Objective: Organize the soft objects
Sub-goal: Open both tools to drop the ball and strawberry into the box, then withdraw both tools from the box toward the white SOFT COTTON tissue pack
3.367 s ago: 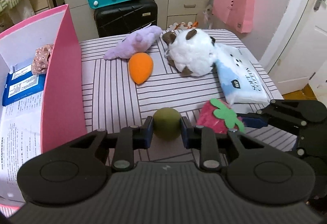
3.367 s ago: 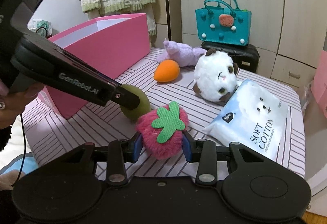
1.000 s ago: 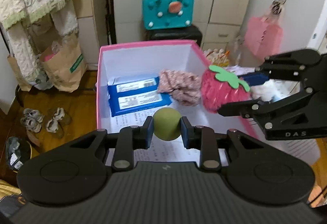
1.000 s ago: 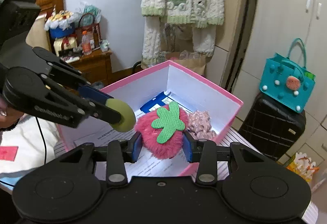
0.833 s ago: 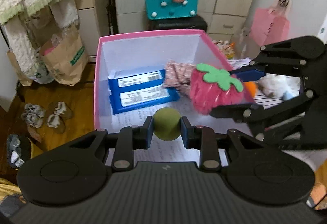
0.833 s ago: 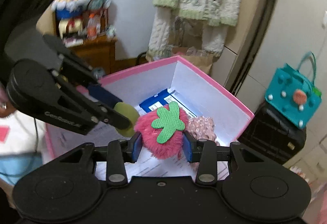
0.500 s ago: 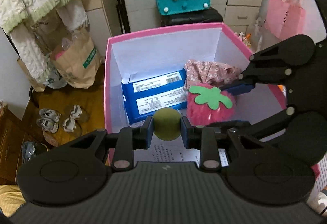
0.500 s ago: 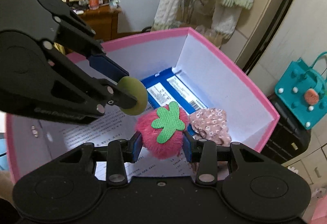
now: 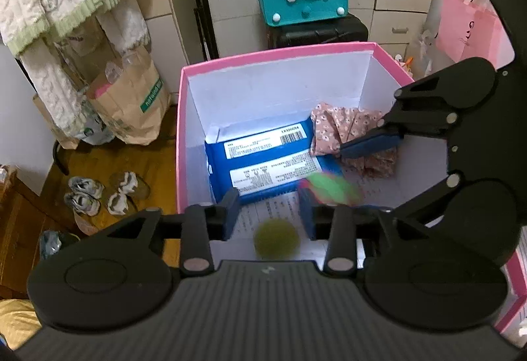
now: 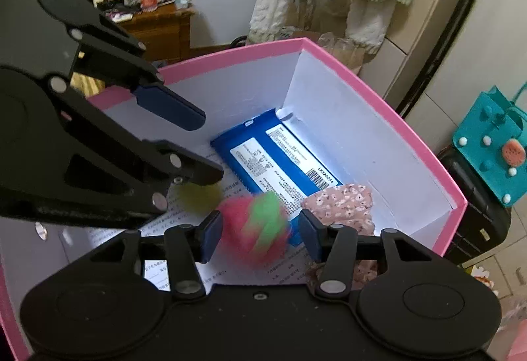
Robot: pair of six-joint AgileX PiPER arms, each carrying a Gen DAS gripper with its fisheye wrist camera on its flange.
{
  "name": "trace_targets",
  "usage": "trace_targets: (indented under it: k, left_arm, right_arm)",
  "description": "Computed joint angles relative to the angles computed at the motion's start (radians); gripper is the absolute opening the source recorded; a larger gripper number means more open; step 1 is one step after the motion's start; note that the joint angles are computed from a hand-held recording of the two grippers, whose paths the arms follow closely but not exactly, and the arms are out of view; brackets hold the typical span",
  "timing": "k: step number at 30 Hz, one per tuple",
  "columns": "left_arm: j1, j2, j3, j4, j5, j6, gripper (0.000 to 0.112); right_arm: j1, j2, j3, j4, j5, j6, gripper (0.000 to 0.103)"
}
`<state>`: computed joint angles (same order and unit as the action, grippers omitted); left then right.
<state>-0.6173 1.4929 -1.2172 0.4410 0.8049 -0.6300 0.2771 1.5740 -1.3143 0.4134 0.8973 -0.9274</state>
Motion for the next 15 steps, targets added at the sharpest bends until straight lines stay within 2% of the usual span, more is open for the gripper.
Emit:
trace_targets:
  k: [5, 15]
  left_arm:
    - [-0.006, -0.026, 0.016, 0.014, -0.005, -0.026, 0.044]
    - [-0.059, -0.132, 0.043, 0.031, 0.039, -0.051, 0.050]
  right_arm:
    - [-0.052, -0.043, 0.015, 0.067, 0.030, 0.005, 0.056]
    - [-0.137, -0.151, 0.059, 0.153, 0.122, 0.040, 0.057]
